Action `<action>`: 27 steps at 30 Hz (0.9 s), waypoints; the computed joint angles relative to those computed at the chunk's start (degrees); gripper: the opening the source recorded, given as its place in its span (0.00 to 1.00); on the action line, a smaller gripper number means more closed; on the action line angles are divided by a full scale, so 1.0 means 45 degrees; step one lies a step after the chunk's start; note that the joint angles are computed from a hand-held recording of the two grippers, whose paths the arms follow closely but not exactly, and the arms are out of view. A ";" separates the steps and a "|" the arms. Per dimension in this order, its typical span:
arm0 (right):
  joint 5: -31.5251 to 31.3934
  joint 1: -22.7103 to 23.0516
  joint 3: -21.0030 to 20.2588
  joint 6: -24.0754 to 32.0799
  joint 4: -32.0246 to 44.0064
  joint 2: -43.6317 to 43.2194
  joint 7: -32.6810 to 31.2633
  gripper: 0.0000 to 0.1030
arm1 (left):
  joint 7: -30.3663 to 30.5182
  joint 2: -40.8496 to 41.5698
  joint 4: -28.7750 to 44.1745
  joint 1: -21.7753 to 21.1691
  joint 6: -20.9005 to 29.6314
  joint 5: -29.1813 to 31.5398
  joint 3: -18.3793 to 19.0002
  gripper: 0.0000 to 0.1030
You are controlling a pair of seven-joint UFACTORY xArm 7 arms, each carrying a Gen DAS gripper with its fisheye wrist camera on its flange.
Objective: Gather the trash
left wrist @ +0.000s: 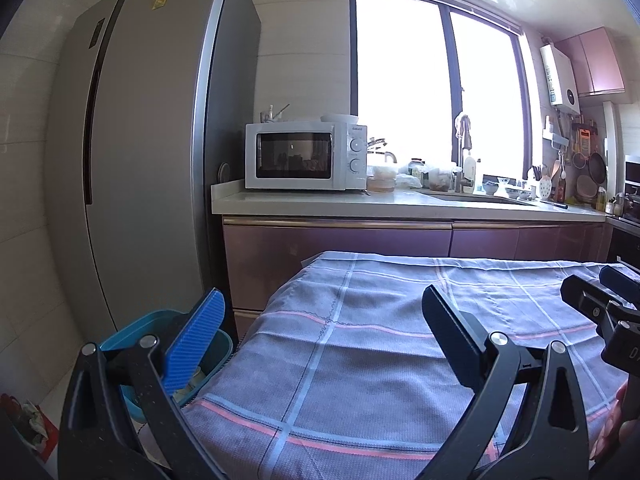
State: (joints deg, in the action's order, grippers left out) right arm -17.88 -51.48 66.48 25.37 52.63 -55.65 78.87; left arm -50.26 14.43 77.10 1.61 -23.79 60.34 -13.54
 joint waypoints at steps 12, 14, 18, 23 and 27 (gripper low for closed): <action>0.0030 0.0022 0.0006 0.0042 0.0003 0.0059 -0.0065 0.93 | 0.0693 -0.0210 -0.0354 -0.0112 -0.0108 -0.0592 0.0129 0.94; 0.0028 0.0021 0.0005 0.0030 0.0000 0.0069 -0.0066 0.93 | 0.0754 -0.0250 -0.0404 -0.0149 -0.0114 -0.0705 0.0160 0.94; 0.0012 0.0043 -0.0023 -0.0039 -0.0060 0.0016 -0.0030 0.93 | 0.0952 -0.0285 -0.0475 -0.0233 -0.0111 -0.0954 0.0231 0.94; -0.0003 0.0038 -0.0033 -0.0114 -0.0113 0.0082 -0.0015 0.93 | 0.1112 -0.0321 -0.0511 -0.0256 -0.0074 -0.1064 0.0205 0.94; -0.0024 0.0038 -0.0037 -0.0105 -0.0118 0.0090 0.0002 0.93 | 0.1022 -0.0300 -0.0482 -0.0172 -0.0067 -0.0955 0.0111 0.94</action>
State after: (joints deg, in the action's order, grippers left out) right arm -17.99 -51.31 66.32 24.90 52.10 -55.24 78.88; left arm -45.67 13.08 74.93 0.84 -24.09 56.05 -13.04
